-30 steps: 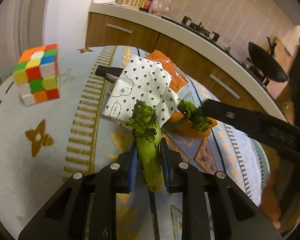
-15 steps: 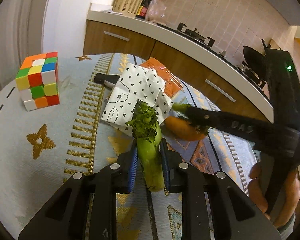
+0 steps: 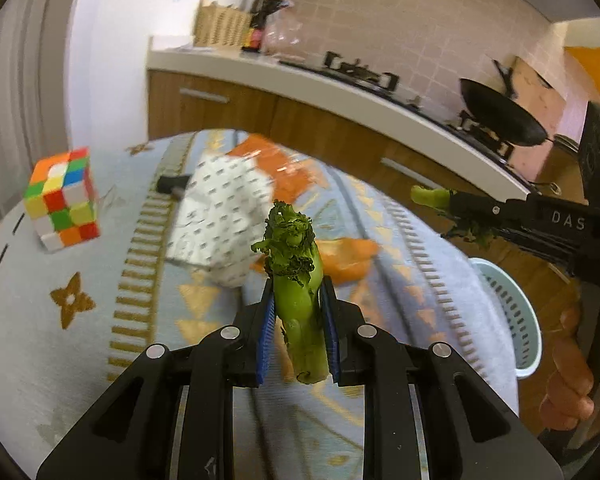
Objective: Collect trash
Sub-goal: 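Carry the green stalk over the basket and open the left tool while the right tool drops green broccoli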
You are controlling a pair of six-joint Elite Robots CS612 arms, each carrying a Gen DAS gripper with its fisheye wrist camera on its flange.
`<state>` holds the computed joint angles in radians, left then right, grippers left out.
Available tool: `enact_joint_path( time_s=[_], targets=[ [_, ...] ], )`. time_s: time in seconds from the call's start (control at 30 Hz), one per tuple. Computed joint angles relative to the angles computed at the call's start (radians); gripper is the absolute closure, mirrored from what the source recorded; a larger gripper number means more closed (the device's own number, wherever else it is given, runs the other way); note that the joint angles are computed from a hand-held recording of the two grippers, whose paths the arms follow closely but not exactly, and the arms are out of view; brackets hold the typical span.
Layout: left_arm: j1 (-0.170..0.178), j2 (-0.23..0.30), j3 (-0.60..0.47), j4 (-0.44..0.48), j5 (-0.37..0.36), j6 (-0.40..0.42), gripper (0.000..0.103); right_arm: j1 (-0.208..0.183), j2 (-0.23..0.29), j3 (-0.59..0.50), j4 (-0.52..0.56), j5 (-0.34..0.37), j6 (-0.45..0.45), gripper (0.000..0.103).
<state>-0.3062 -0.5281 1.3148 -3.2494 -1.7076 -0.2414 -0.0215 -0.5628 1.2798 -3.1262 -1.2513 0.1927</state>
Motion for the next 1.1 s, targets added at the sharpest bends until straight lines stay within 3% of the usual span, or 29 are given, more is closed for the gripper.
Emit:
enact_joint_path(
  time_s=[0.23, 0.5, 0.8, 1.1],
  targets=[
    [-0.035, -0.029, 0.007, -0.027, -0.093, 0.089, 0.083, -0.047, -0.060, 0.130, -0.141, -0.071, 0.068, 0.089],
    [-0.087, -0.020, -0.047, 0.014, -0.178, 0.176, 0.083, -0.110, -0.113, 0.267, -0.254, -0.168, 0.144, 0.089],
    [-0.142, 0.033, -0.163, 0.198, -0.273, 0.259, 0.083, -0.179, -0.123, 0.352, -0.265, -0.209, 0.237, 0.089],
    [-0.187, 0.068, -0.213, 0.349, -0.257, 0.389, 0.083, -0.218, -0.111, 0.385, -0.227, -0.189, 0.303, 0.089]
  ],
)
